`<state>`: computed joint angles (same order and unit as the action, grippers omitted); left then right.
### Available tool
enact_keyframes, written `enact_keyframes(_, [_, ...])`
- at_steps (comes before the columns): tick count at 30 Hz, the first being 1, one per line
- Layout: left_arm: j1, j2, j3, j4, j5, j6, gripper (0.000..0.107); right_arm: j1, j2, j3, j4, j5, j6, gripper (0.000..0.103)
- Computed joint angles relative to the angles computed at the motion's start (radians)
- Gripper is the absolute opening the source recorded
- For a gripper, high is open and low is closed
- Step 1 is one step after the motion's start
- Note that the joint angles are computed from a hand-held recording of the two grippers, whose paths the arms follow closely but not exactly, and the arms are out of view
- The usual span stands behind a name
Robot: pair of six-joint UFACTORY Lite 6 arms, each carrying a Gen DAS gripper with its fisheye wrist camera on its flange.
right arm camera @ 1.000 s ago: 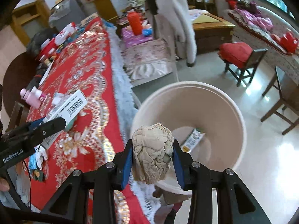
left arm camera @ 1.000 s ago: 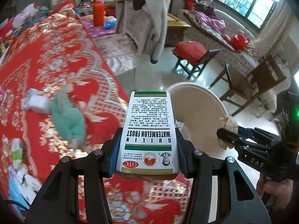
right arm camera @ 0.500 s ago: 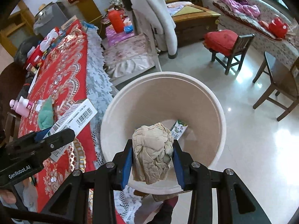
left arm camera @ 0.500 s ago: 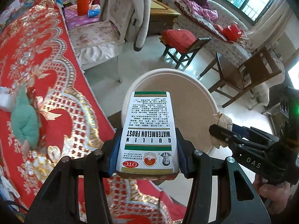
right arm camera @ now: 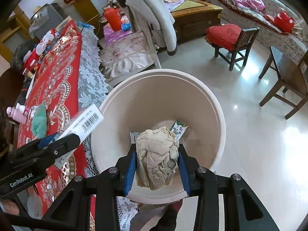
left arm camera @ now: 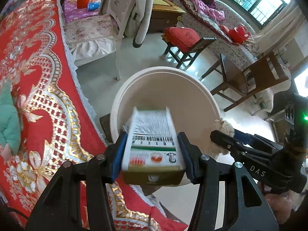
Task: Collect trash
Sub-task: 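Open both tools to drop the box and tissue into the bin, then move both tools back over the table trash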
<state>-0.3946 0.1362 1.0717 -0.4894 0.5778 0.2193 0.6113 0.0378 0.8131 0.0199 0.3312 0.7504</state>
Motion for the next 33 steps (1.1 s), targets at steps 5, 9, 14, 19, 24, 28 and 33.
enact_keyframes(5, [0.024, 0.019, 0.009, -0.092, 0.020, 0.072, 0.059, -0.016, 0.004, -0.004, 0.012, -0.010, -0.010, 0.052])
enact_keyframes(9, [0.025, 0.002, 0.006, -0.069, 0.026, 0.052, 0.059, -0.029, 0.003, -0.013, 0.052, -0.012, -0.043, 0.054])
enact_keyframes(14, [0.031, -0.043, -0.012, -0.007, 0.022, 0.001, 0.059, -0.028, 0.016, -0.003, 0.082, -0.010, -0.068, 0.055])
enact_keyframes(19, [0.043, -0.108, -0.049, 0.086, 0.006, -0.064, 0.059, 0.005, 0.041, 0.045, 0.035, 0.008, -0.019, 0.056])
enact_keyframes(24, [0.099, -0.188, -0.103, 0.134, 0.007, -0.077, 0.059, 0.047, 0.084, 0.114, -0.004, 0.027, 0.020, 0.057])
enact_keyframes(28, [0.168, -0.254, -0.150, 0.158, 0.015, -0.068, 0.059, 0.091, 0.147, 0.204, -0.027, 0.046, 0.039, 0.059])
enact_keyframes(33, [0.287, -0.312, -0.181, 0.155, 0.047, -0.015, 0.059, 0.151, 0.256, 0.354, -0.041, 0.073, 0.045, 0.059])
